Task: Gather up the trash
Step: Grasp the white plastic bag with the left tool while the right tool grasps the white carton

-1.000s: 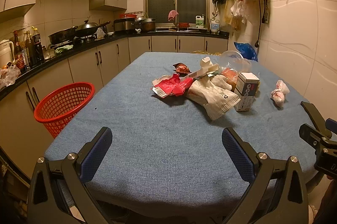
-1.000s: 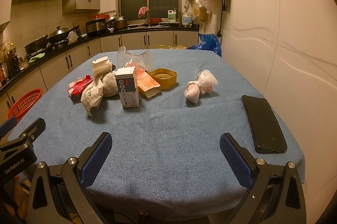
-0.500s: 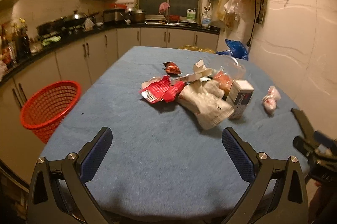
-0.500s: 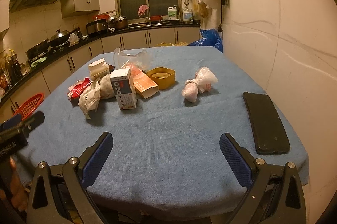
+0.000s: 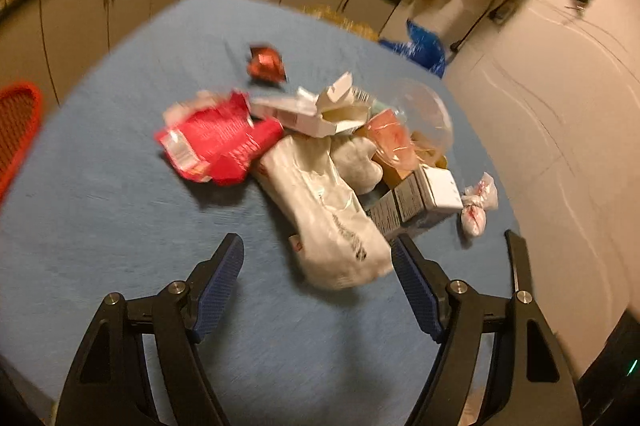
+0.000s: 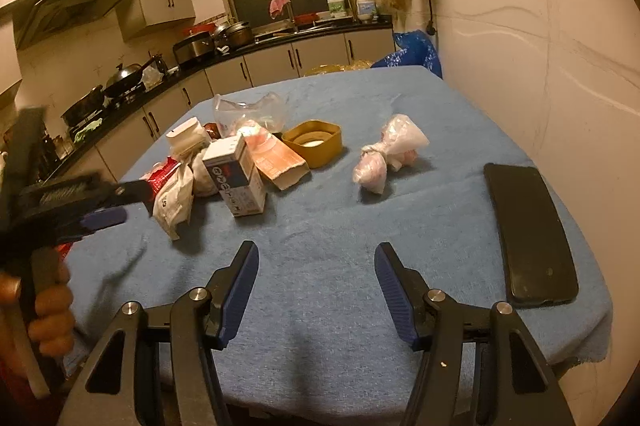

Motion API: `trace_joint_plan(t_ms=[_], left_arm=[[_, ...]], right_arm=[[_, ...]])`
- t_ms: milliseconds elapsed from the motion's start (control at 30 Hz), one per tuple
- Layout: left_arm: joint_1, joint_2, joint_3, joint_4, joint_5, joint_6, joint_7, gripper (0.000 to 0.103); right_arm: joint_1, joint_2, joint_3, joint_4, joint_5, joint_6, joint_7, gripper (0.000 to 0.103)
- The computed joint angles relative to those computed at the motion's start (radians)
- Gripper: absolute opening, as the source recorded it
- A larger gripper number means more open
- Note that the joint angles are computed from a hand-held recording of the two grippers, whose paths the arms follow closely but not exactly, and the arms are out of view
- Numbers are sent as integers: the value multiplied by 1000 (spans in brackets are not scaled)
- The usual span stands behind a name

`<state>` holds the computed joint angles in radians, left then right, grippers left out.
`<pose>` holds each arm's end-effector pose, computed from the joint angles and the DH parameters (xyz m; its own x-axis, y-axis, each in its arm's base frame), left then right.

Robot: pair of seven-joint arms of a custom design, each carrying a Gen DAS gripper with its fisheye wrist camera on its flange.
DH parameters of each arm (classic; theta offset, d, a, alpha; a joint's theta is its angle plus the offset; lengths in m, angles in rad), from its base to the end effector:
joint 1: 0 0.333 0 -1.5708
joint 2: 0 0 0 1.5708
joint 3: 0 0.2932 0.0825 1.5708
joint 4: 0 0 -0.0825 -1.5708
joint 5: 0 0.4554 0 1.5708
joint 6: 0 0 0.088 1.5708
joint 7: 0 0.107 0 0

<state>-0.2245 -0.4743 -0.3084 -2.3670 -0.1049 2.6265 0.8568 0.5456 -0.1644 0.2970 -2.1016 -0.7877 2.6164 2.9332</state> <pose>0.4602 -0.2809 0.5331 0.0941 -0.9117 0.3999 -0.7936 -0.3112 -0.5229 0.3980 0.4796 0.5101 0.1477 -0.9677 -0.2045 -0.6572 0.0586 -0.7515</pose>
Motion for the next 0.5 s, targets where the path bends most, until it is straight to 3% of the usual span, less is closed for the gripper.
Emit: trace_joint_plan(t_ms=[267,300,333,400,500], left_arm=[[-7,175,30,137,-33,-35,29,74],[-9,192,30,148,-29,-31,38,70],[-2,203,23,157,-5,-40,27,58],[-1,203,24,150,10,-36,23,45],[-7,170,30,105,13,2,38,43]], right_arm=[[-6,-9,-4,-17,14,19,-6,65],[-6,-9,-4,-18,15,23,-6,65],[-7,-9,-5,-19,18,26,-9,65],[-9,-7,-7,-16,21,36,-16,65],[-10,8,-12,-3,33,56,-45,65]])
